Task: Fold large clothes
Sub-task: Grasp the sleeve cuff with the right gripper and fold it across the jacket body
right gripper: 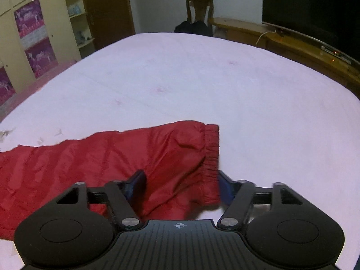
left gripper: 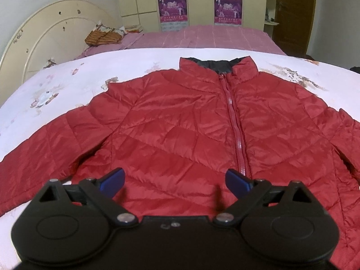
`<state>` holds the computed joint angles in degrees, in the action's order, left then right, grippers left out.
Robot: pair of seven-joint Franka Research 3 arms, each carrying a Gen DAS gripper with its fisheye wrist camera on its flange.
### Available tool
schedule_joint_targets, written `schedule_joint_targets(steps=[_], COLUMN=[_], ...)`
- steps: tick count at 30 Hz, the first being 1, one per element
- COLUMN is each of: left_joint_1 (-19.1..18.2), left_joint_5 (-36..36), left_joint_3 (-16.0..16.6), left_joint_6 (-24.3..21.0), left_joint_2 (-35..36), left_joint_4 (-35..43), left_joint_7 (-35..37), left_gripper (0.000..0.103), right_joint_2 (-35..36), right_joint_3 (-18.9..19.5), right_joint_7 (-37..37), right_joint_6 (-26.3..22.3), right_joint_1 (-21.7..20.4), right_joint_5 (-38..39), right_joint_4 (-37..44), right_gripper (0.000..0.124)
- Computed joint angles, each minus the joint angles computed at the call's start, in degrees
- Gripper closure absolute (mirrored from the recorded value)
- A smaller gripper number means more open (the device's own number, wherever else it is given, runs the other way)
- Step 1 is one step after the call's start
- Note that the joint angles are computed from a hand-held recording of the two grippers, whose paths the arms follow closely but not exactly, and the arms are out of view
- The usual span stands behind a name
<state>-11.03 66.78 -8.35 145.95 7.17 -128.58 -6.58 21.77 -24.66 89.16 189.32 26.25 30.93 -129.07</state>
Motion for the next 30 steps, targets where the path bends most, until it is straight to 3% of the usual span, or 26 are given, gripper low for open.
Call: schedule_joint_targets(steps=[2,4,6,9,12,18,23,30], left_joint_1=[-0.03,0.10,0.44,1.22,1.96,4.13,6.87,11.75], left_joint_5=[0.38,0.66,0.88,2.60,3.80,4.90,6.11,8.47], left_joint_3=[0.00,0.01,0.08,0.24,-0.06,-0.68,-0.40,0.34], left_joint_6=[0.17,0.52,1.31,3.27,3.46,3.73,5.98,10.71], left_joint_2=[-0.34,-0.90,-1.62,-3.30,-5.38,-9.68,-13.14,-17.21], left_joint_4=[-0.26,-0.79,-1.54,-3.23,-4.95,-8.96,-12.95,-17.69], left_joint_7=[-0.24,-0.60,-1.26,-3.61,-5.09,-6.01,-6.92,-8.01], left_gripper=[0.007,0.008,0.011,0.012,0.012,0.011,0.011,0.011], right_joint_2=[-1.81,-2.59,-2.80,-3.86,-4.20,-1.14,3.14,11.99], right_joint_3=[6.65,10.85,10.47,15.79,25.90,41.47,50.66,55.95], right_joint_7=[-0.45,-0.28,-1.71,-3.30,-1.40,2.96,4.73,-0.65], right_joint_6=[1.28,1.89,3.51,6.60,7.65,6.85,4.93,-1.67], right_joint_1=[-6.49,-10.21,-8.64,-11.92,-20.26,-29.40,-30.74,-23.86], right_joint_5=[-1.38,-2.51,-1.49,-2.90,-9.55,-24.23,-31.80,-31.34], right_joint_4=[-0.76,-0.73,-0.60,-0.47,1.14,6.99,12.19,23.51], right_gripper=[0.095,0.107,0.108,0.108,0.108,0.108,0.108,0.108])
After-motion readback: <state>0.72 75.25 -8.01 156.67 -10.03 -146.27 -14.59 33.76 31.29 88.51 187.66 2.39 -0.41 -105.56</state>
